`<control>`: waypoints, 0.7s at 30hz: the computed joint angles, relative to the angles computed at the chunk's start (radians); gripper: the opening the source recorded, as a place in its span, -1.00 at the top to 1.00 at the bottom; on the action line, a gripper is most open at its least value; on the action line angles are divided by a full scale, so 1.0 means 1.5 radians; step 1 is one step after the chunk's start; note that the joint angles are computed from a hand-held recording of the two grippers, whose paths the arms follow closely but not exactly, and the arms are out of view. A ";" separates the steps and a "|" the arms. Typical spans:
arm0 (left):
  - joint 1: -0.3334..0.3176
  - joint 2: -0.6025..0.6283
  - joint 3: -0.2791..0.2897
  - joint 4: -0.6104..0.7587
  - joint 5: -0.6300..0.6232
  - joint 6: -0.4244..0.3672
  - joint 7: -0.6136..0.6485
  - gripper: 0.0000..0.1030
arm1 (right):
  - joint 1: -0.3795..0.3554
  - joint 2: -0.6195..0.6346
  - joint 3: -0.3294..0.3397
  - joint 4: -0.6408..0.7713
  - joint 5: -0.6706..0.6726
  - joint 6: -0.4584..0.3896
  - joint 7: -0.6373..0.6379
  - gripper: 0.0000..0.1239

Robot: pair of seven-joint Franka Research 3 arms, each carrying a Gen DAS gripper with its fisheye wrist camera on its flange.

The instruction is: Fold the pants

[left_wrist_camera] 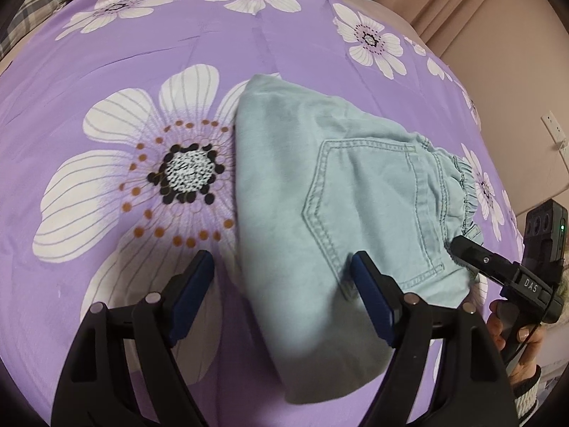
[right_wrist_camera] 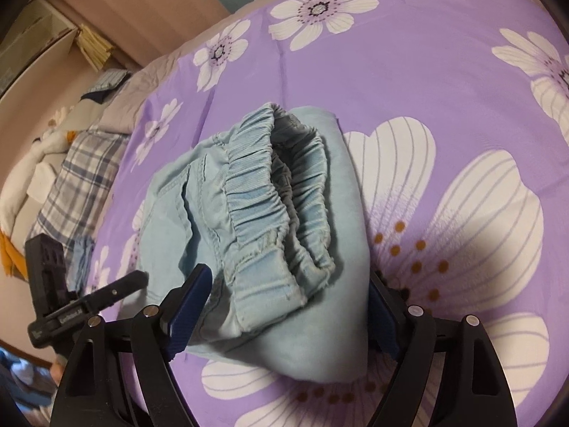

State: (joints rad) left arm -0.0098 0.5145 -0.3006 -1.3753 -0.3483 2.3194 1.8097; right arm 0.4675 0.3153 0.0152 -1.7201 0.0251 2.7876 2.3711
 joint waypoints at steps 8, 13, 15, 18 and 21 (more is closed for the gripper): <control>-0.007 0.023 -0.012 0.033 -0.002 -0.017 0.017 -0.53 | -0.003 0.024 0.000 0.034 -0.003 -0.015 -0.024 -0.33; -0.012 0.039 -0.014 0.057 -0.003 -0.031 0.019 -0.54 | -0.004 0.040 0.002 0.061 -0.001 -0.032 -0.055 -0.33; -0.014 0.042 -0.015 0.063 -0.003 -0.033 0.022 -0.54 | -0.003 0.047 0.000 0.071 -0.002 -0.031 -0.061 -0.33; -0.019 0.054 -0.015 0.079 0.000 -0.037 0.023 -0.54 | -0.001 0.055 -0.003 0.078 -0.002 -0.023 -0.071 -0.33; -0.024 0.070 -0.015 0.101 0.002 -0.042 0.018 -0.54 | 0.007 0.069 -0.012 0.093 -0.011 -0.016 -0.071 -0.33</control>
State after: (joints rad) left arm -0.0459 0.6191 -0.3238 -1.2239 -0.3450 2.2558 1.8367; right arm 0.4773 0.4193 -0.0030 -1.5812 0.0093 2.7638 2.2648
